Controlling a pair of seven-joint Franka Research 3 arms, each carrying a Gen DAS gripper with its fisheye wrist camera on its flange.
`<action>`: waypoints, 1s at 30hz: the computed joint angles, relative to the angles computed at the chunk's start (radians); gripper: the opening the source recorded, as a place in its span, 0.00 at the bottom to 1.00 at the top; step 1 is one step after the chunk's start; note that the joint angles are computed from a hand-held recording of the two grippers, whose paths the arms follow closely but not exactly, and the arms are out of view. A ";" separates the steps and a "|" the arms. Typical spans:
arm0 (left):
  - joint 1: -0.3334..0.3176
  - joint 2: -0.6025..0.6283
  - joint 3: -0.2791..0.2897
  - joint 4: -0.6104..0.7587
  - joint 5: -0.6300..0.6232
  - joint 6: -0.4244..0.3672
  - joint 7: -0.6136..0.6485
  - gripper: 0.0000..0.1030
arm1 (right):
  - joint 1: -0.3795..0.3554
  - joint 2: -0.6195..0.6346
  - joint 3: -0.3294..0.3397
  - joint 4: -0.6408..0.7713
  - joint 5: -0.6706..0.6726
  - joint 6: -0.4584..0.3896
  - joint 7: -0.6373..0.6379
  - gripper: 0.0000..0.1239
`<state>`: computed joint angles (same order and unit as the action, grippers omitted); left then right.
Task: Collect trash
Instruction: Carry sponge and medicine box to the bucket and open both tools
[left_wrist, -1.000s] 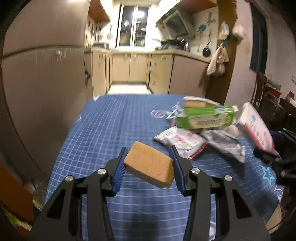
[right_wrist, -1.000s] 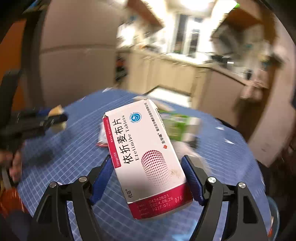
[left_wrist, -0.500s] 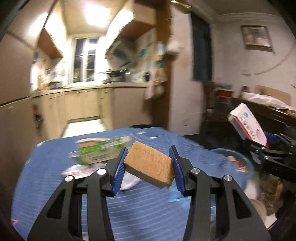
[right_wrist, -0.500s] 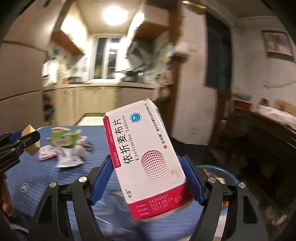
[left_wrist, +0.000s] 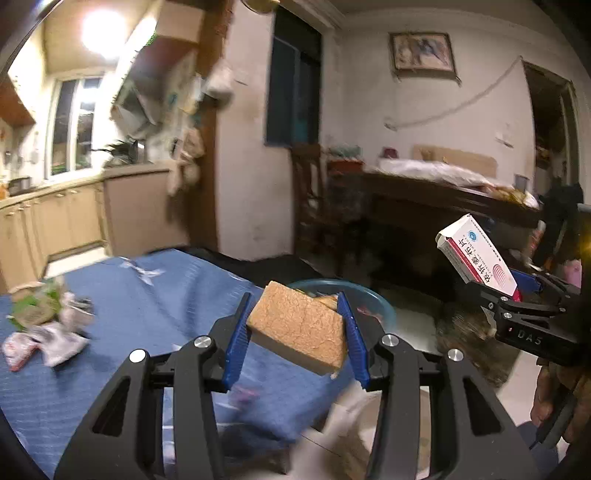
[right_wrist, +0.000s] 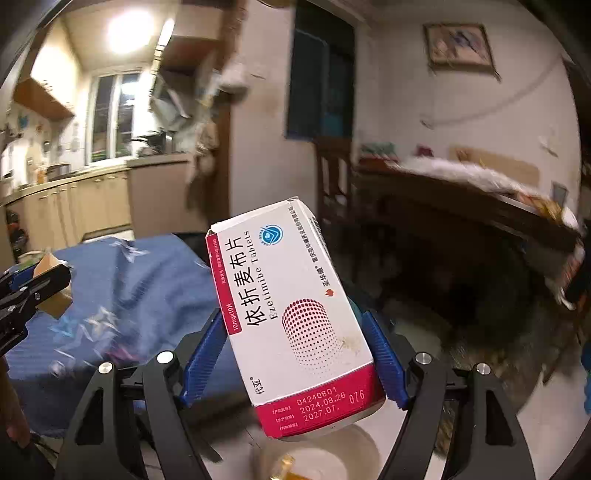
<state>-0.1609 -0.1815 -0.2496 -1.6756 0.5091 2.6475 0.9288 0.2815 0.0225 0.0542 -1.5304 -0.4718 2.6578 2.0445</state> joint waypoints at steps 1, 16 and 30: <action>-0.009 0.027 -0.010 0.021 -0.004 -0.006 0.005 0.43 | -0.012 -0.021 -0.011 -0.037 0.018 0.000 -0.003 0.61; -0.163 0.363 -0.025 0.233 -0.218 -0.140 0.179 0.43 | -0.116 0.023 -0.044 -0.150 0.323 -0.236 -0.135 0.61; -0.184 0.518 -0.027 0.283 -0.385 -0.186 0.290 0.43 | -0.107 0.141 -0.071 -0.135 0.461 -0.360 -0.174 0.61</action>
<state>-0.3453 0.3366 -0.2761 -1.3923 0.1241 2.4614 1.2189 0.1741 0.1635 -0.0164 -1.6655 -0.0108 2.2975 1.8706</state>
